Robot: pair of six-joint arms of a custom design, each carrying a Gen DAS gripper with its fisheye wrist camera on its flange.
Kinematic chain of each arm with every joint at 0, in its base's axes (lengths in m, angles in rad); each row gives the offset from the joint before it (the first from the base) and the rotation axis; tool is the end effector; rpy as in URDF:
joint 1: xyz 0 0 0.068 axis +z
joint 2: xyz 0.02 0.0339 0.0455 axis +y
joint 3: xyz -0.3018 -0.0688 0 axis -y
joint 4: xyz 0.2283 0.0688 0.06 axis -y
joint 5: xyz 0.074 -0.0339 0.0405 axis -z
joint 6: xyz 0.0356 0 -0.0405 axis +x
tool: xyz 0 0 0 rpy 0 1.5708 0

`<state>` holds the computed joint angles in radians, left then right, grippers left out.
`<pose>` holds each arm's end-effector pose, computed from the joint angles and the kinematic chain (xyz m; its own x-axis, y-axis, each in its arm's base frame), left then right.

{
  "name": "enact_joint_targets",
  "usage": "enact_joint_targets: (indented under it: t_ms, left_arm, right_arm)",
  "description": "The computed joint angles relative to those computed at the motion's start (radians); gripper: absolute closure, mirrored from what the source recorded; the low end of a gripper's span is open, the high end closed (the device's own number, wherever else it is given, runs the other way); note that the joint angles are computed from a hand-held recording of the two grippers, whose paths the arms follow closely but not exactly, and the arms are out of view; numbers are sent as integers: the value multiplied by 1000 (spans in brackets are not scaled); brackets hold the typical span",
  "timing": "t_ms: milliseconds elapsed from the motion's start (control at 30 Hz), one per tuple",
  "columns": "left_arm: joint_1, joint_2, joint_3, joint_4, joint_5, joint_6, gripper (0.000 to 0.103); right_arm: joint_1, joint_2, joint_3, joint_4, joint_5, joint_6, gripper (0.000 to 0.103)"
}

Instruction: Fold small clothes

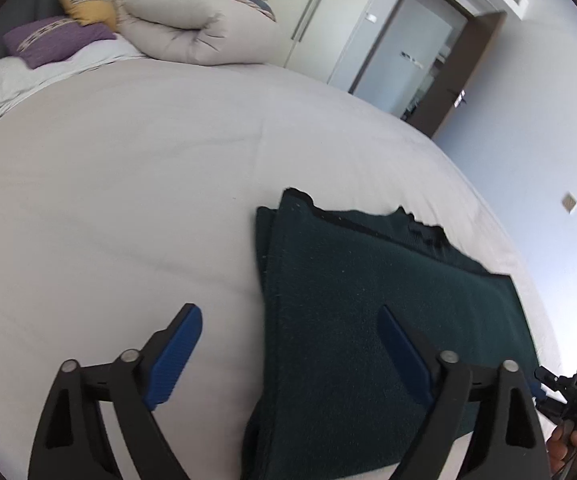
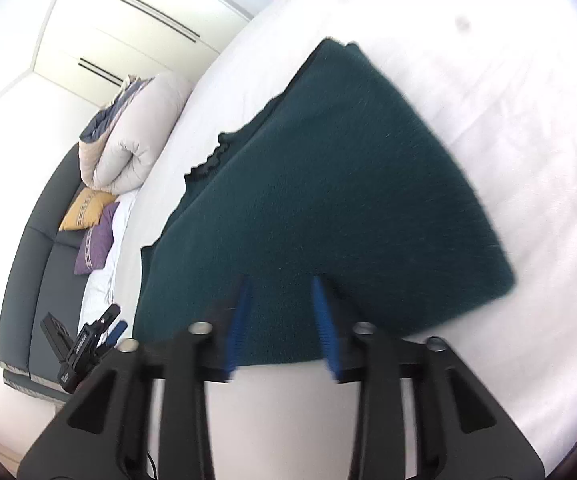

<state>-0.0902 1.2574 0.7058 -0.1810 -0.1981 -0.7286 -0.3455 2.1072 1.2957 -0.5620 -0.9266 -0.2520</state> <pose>0.2335 -0.0141 0.2592 -0.4588 -0.6140 -0.6423 -0.4863 0.7785 -0.3968 0.3800 -0.1065 0.1551 -0.9075 0.1675 -0.3853 -0.1759 0.6814 0.7104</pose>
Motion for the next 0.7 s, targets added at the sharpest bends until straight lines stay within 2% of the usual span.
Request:
enact_joint_targets:
  t_ms: [33,67,167,200,267,367,400,467,600,667,700]
  left_arm:
    - [20,-42,-25,-4,28,-19,2]
    - [49,-62,-39,-12,80,-26,2]
    - [170,-35,-80,20,326,-21,4]
    - [191,-11,-83,20,369,-21,9]
    - [221,32,-101,57,459,-20,10]
    - [243,73,-104,95,530,-31,10]
    - [258,83,-100,99,560,-38,10]
    - [287,114,-75,79,638,-26,10]
    - [280,160,-32,45,692,-32,10]
    - [290,180,-34,77,775,-61,15]
    - [294,194,-37,99,816,-81,21]
  right_arm:
    - [-25,-30,-31,24,-26,14,28]
    - [-44,-59,-60,41,-47,15,24]
    - [-37,-76,-10,-92,-93,-87,24]
    - [-24,-75,14,-161,-109,-121,24]
    - [0,-74,37,-252,-144,-172,25]
    - [37,-82,58,-326,-187,-198,25]
    - [63,-83,91,-340,-192,-166,25]
    - [96,-79,111,-362,-205,-161,26]
    - [175,-74,174,-422,-231,-154,26]
    - [231,-68,198,-404,-225,-102,26]
    - [260,-60,213,-400,-222,-82,26]
